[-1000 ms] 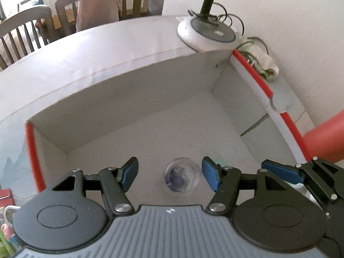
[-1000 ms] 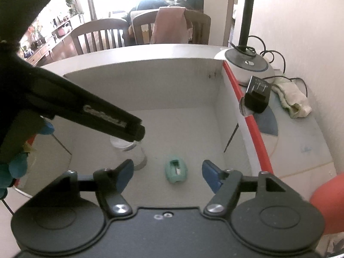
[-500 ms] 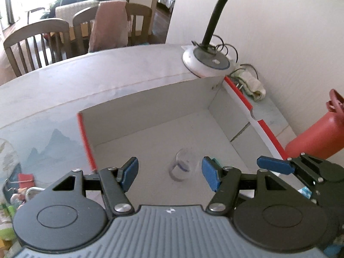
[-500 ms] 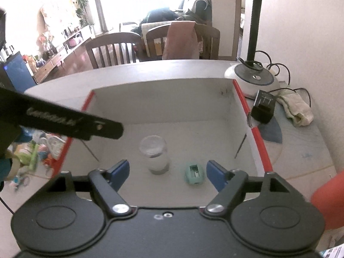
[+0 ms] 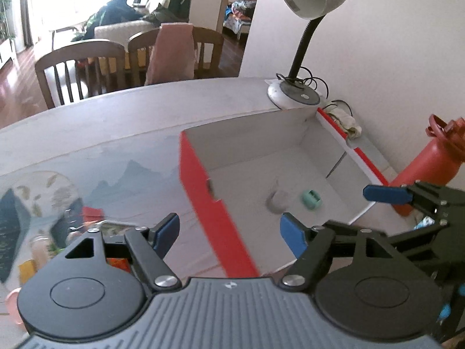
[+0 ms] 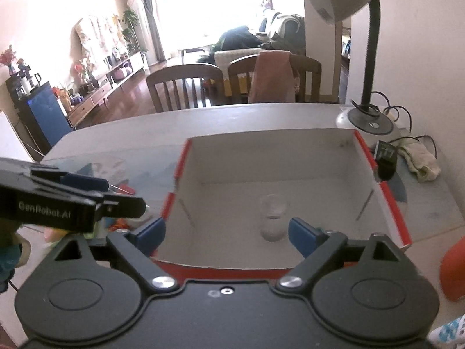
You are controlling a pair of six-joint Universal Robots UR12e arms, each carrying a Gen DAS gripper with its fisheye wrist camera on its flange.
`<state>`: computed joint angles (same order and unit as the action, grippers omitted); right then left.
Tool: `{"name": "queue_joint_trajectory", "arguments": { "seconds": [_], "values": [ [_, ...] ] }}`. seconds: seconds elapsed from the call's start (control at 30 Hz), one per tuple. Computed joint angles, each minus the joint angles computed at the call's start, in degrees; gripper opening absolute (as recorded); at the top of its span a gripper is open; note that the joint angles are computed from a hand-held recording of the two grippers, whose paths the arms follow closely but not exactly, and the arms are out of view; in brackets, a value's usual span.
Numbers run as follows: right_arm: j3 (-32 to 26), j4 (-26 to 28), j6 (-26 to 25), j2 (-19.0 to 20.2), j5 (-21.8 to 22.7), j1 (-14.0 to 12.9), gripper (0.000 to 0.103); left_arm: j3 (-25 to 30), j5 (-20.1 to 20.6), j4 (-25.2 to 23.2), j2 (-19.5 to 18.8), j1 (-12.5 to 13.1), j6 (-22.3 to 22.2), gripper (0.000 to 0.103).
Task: Organize rigid objects
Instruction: 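Move both tools back over the table toward the remaining items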
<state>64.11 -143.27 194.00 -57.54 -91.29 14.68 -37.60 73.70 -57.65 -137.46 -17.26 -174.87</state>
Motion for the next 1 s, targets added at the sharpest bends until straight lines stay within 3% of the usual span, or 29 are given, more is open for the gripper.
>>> {"name": "queue_joint_trajectory", "arguments": {
  "seconds": [0.37, 0.73, 1.0],
  "values": [
    [-2.83, -1.46, 4.0, 2.01, -1.56, 3.65, 0.094, -14.62, -2.58, 8.02, 8.22, 3.8, 3.51, 0.083],
    [-4.81, -2.89, 5.21, 3.8, -2.89, 7.56, 0.094, -22.14, -6.93, 11.35, 12.47, 7.77, 7.42, 0.089],
    [-7.0, -2.56, 6.08, 5.59, -3.74, 9.72, 0.094, -26.65, -8.28, 16.2, 14.27, 10.23, 8.23, 0.103]
  ]
}}
